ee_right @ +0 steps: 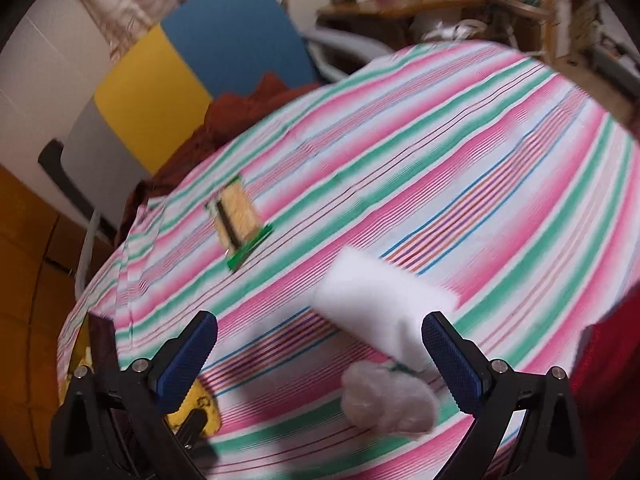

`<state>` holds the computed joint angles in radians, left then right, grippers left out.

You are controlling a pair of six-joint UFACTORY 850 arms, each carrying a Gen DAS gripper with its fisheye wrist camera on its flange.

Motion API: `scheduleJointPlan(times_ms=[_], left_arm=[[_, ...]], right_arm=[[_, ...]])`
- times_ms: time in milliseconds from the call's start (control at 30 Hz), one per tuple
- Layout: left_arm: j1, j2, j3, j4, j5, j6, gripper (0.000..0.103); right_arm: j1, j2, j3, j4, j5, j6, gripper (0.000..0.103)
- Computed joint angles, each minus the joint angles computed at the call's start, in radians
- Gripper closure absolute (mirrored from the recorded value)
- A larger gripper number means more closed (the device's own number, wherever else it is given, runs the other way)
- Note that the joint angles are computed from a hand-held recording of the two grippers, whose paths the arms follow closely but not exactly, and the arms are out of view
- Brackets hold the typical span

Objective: Organize objects
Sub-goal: 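Grasp the yellow knitted pouch with the left tool while the right tool grasps the striped cracker packet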

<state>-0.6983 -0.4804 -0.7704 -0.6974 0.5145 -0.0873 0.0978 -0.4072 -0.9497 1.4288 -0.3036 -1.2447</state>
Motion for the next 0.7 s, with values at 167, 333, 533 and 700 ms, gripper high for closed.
scheduleJointPlan(times_ms=[167,333,533,700], left_arm=[[0.006,-0.001,0.009,0.048,0.013,-0.057,0.051],[0.011,-0.002,0.014,0.079,0.020,-0.089,0.050],[0.014,-0.006,0.014,0.099,0.022,-0.104,0.048],[0.013,-0.008,0.011,0.092,0.022,-0.095,0.048]], right_arm=[[0.047,-0.059,-0.106,-0.265,-0.012,0.186,0.000],[0.107,-0.171,-0.265,-0.479,-0.003,0.328,0.000],[0.185,-0.331,-0.465,-0.900,0.019,0.646,0.001],[0.222,-0.441,-0.589,-1.267,-0.010,0.979,0.031]])
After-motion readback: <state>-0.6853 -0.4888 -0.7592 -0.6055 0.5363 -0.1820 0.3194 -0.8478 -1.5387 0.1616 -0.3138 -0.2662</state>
